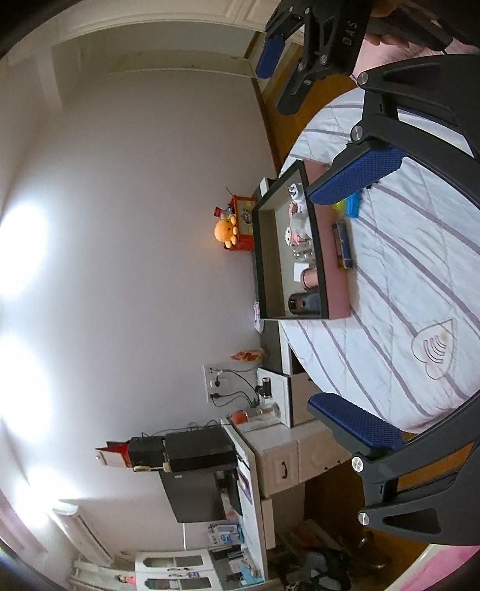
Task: Organize rigid objects
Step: 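Withdraw both grippers from the pink box back over the bed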
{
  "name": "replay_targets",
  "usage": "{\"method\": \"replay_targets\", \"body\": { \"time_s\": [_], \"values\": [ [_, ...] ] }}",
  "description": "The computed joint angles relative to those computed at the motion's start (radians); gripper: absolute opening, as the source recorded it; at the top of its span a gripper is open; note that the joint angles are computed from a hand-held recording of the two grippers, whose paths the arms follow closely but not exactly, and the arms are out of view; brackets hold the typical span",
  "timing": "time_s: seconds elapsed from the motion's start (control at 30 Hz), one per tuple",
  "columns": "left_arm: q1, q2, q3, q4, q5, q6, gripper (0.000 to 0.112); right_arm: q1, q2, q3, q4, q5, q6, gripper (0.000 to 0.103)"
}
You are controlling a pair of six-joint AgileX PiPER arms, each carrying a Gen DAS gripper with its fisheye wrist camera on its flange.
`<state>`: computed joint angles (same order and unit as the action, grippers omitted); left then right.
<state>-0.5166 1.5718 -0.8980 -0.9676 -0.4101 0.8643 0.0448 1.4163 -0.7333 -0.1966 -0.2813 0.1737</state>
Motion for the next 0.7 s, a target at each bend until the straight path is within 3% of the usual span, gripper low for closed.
{"method": "replay_targets", "body": {
  "time_s": [0.3, 0.7],
  "values": [
    [-0.006, -0.011, 0.013, -0.109, -0.014, 0.100, 0.103, -0.004, -0.040, 0.035, -0.004, 0.029, 0.002, 0.090],
    [-0.008, 0.099, -0.075, -0.253, 0.066, 0.260, 0.103, -0.099, 0.081, -0.003, -0.255, 0.048, 0.258, 0.090]
  ]
}}
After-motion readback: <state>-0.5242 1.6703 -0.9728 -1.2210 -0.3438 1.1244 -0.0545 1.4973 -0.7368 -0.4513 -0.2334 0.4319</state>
